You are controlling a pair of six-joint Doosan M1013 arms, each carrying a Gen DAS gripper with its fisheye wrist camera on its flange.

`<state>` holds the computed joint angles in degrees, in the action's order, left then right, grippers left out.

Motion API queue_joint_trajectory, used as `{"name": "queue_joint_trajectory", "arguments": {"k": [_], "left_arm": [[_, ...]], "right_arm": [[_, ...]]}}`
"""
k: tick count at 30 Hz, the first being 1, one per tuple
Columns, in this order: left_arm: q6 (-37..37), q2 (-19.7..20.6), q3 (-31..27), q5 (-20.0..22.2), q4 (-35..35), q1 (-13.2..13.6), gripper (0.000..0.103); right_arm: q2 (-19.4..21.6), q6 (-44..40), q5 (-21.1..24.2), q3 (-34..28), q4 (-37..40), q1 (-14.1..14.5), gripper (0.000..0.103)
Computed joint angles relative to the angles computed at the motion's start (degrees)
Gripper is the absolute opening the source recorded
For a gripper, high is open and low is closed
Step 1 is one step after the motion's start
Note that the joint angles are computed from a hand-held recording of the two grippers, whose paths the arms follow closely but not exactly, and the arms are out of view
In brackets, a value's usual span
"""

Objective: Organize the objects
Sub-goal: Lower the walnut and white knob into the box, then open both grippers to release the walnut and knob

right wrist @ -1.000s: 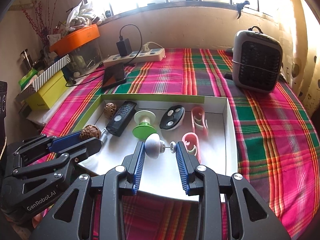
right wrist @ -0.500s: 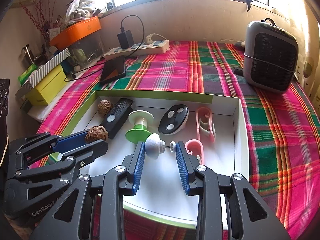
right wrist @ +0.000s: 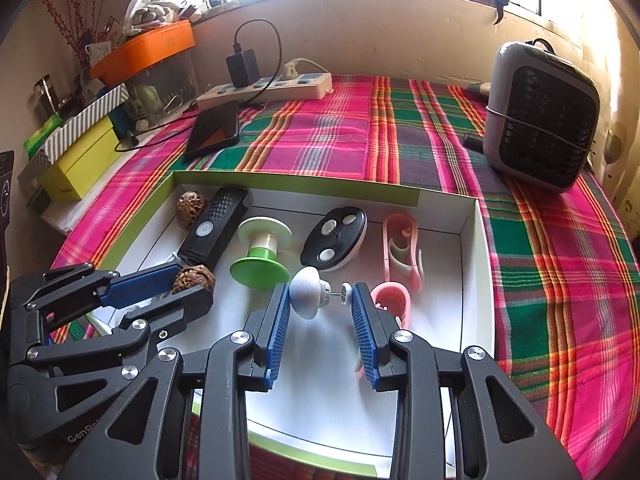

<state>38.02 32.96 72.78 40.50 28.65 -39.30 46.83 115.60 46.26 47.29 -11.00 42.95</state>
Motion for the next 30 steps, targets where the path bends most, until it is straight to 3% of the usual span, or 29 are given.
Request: {"name": "queue_joint_trajectory", "arguments": {"k": [23, 30], "left_arm": [[-1.01, 0.04, -0.12, 1.14, 0.86, -0.11, 0.026], [-1.59, -0.16, 0.15, 0.93, 1.70, -0.28, 0.026]], "right_arm": [[0.21, 0.76, 0.28, -0.28, -2.28, 0.45, 0.034], [0.04, 0.96, -0.41, 0.11, -1.67, 0.34, 0.042]]}}
